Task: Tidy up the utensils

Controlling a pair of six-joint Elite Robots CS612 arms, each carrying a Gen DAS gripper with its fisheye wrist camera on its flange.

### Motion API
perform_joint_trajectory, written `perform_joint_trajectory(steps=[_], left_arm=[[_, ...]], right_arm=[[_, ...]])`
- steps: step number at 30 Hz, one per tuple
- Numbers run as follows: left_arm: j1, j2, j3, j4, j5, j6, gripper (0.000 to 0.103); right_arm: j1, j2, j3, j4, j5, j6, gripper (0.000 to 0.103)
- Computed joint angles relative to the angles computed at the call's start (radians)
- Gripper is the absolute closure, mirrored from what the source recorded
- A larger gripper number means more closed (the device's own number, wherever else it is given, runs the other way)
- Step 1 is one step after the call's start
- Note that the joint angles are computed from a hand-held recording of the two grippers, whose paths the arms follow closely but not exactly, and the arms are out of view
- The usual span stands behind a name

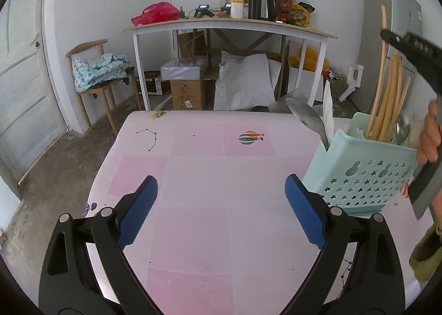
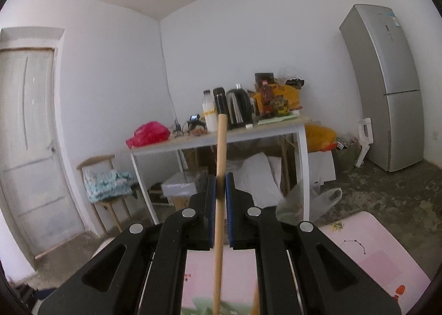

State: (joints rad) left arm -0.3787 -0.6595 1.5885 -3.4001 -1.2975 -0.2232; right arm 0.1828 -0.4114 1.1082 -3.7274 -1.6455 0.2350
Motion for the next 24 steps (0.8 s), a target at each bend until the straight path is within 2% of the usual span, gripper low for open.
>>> perform_joint_trajectory(steps=[6, 10, 12, 14, 21, 24], left_arm=[[-0.003, -0.002, 0.009, -0.012, 0.014, -0.001, 0.014], [-0.004, -0.006, 0.016, -0.021, 0.017, -0.001, 0.014], [-0.006, -0.009, 0.020, -0.025, 0.018, -0.001, 0.014], [-0.006, -0.010, 0.020, -0.026, 0.021, 0.002, 0.014], [-0.014, -0.016, 0.028, -0.034, 0.038, 0.013, 0.013], [-0.017, -0.019, 0.034, -0.050, 0.031, 0.034, 0.013]], right_arm=[[0.000, -0.020, 0.057, -0.018, 0.004, -0.027, 0.095], [0.000, -0.040, 0.103, -0.024, 0.032, -0.064, 0.095], [0.001, -0.051, 0.126, -0.015, 0.048, -0.081, 0.087], [0.001, -0.059, 0.145, -0.025, 0.057, -0.091, 0.073], [-0.006, -0.106, 0.239, -0.088, 0.092, -0.096, 0.054], [-0.015, -0.138, 0.300, -0.121, 0.122, -0.071, 0.047]])
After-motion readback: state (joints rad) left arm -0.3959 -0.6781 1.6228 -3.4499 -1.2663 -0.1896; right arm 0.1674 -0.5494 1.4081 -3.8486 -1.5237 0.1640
